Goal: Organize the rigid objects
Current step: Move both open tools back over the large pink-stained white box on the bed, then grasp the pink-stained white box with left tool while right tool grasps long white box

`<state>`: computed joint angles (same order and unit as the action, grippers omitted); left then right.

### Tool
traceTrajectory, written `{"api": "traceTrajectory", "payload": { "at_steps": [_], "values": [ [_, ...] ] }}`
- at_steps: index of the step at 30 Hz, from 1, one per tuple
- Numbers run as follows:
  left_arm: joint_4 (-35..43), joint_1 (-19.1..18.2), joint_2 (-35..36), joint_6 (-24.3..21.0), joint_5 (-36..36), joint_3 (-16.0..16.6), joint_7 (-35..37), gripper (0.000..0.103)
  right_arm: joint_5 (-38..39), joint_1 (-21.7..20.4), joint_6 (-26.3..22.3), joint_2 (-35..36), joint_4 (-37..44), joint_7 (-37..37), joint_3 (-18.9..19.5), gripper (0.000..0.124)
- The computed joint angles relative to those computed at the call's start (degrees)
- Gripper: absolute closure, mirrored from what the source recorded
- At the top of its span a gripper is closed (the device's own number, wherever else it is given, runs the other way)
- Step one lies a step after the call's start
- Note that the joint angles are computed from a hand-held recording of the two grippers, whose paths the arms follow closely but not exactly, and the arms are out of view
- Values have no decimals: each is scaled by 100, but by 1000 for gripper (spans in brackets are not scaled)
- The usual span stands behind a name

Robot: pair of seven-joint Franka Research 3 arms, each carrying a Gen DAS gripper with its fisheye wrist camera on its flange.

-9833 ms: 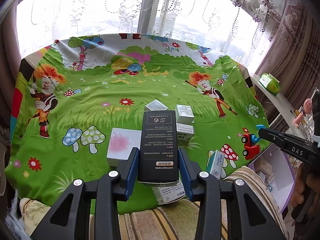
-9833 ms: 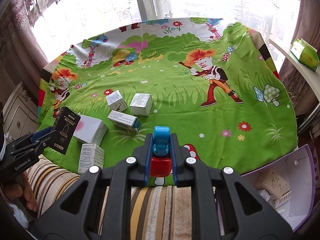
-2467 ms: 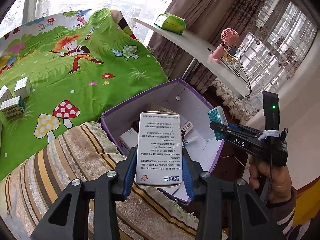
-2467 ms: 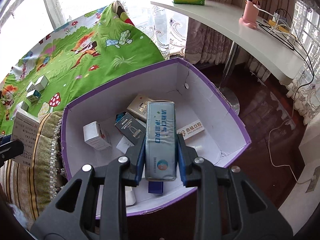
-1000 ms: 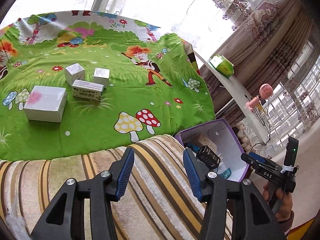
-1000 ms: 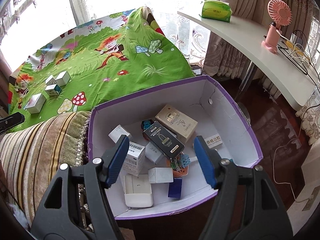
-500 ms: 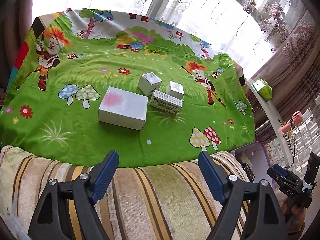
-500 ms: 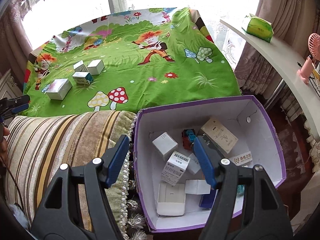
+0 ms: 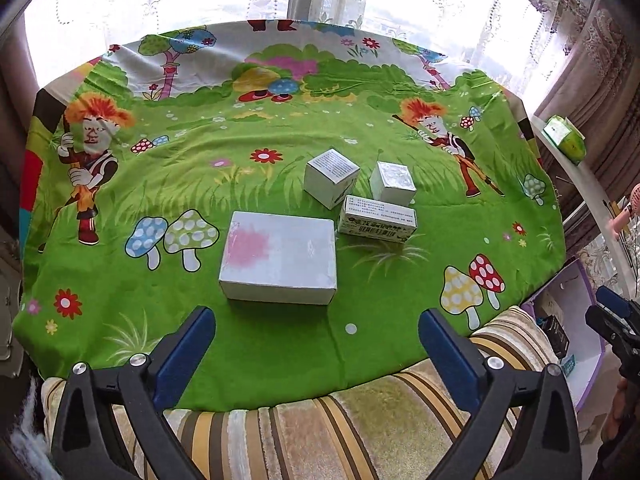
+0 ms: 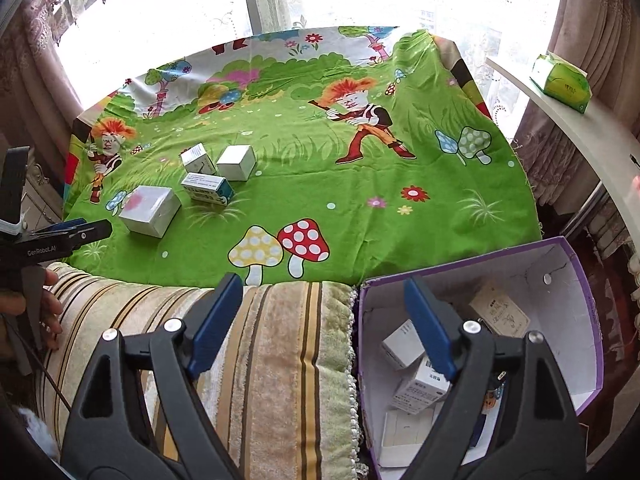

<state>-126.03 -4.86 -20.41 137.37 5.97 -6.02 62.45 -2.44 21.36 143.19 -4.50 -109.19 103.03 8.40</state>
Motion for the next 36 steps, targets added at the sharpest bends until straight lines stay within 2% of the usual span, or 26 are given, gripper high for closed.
{"api": "traceTrajectory", "payload": {
  "at_steps": [12, 24, 25, 27, 31, 36],
  "values": [
    [832, 247, 963, -506, 382, -27, 124, 0, -108, 486, -518, 1363, 1720, 319, -66, 36],
    [1009, 326, 1406, -625, -160, 54, 535, 1, -148, 1080, -1170, 2770, 3487, 784, -336, 36],
    [1017, 336, 1432, -646, -142, 45, 556, 1, -161, 1133, -1208, 2866, 3601, 838, -361, 36],
    [1001, 358, 1453, -624, -137, 38, 553, 10, -182, 1220, -1306, 3046, 3818, 903, -403, 36],
    [828, 427, 1343, -464, -207, 69, 411, 11, -229, 1375, -1436, 3339, 4152, 1161, -506, 36],
    [500, 566, 1069, -319, 51, 94, -181, 11, -385, 1572, -1620, 3702, 4610, 1393, -600, 34]
  ]
}}
